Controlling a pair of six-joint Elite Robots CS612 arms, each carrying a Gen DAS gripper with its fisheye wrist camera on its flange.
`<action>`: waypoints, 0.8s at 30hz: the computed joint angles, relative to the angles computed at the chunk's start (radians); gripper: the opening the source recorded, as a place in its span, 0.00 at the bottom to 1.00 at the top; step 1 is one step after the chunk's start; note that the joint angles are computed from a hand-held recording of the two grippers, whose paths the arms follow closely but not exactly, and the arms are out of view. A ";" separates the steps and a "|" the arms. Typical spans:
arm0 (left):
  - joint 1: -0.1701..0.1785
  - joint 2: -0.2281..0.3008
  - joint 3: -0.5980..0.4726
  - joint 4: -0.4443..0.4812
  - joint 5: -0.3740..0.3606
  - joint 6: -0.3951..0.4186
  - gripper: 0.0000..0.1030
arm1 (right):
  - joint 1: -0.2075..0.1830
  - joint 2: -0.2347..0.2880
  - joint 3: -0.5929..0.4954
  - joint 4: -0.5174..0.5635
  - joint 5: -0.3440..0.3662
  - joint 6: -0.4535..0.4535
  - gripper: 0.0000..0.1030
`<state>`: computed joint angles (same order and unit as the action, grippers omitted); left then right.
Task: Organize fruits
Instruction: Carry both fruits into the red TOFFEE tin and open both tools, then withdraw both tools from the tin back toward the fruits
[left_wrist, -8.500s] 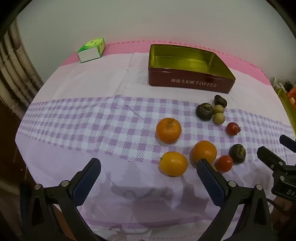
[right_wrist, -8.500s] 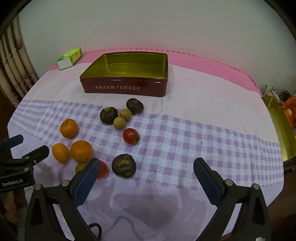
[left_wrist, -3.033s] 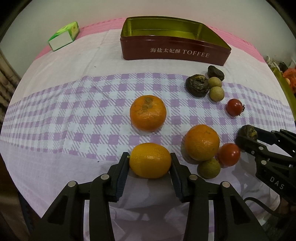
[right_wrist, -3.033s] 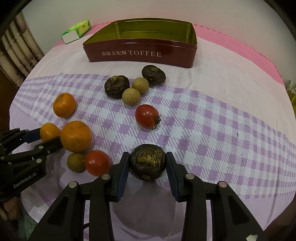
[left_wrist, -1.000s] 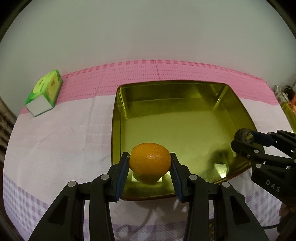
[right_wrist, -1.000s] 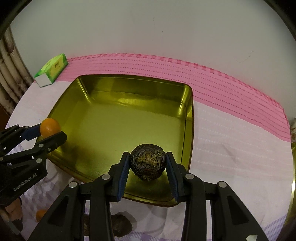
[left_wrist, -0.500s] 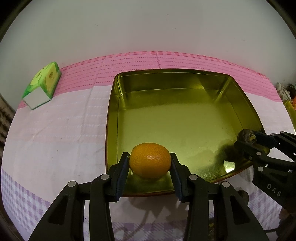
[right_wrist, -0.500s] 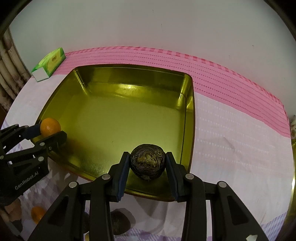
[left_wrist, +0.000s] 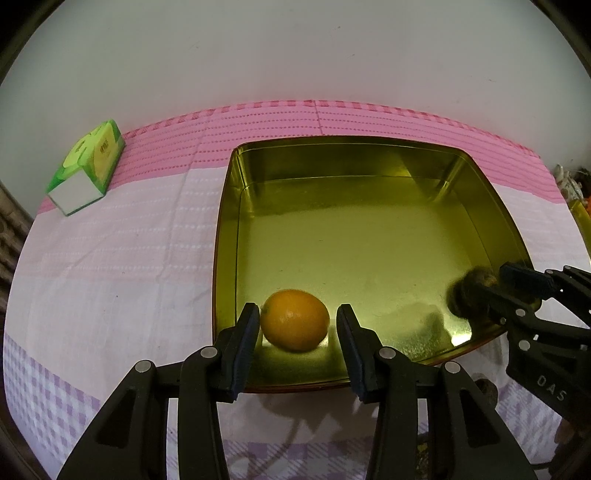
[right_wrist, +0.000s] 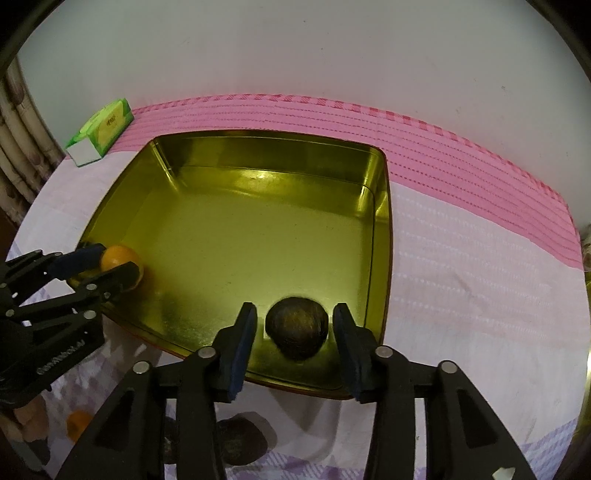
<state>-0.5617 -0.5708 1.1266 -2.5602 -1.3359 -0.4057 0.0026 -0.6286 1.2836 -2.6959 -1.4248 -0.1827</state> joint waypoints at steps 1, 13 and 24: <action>0.000 0.000 0.000 0.000 0.000 -0.002 0.44 | 0.000 -0.001 0.002 -0.005 0.001 0.000 0.44; -0.023 -0.059 0.084 -0.057 0.038 -0.005 0.55 | -0.005 -0.066 0.092 -0.105 0.022 0.007 0.45; -0.061 -0.183 0.288 -0.133 0.091 -0.059 0.55 | -0.015 -0.181 0.298 -0.177 0.049 -0.001 0.45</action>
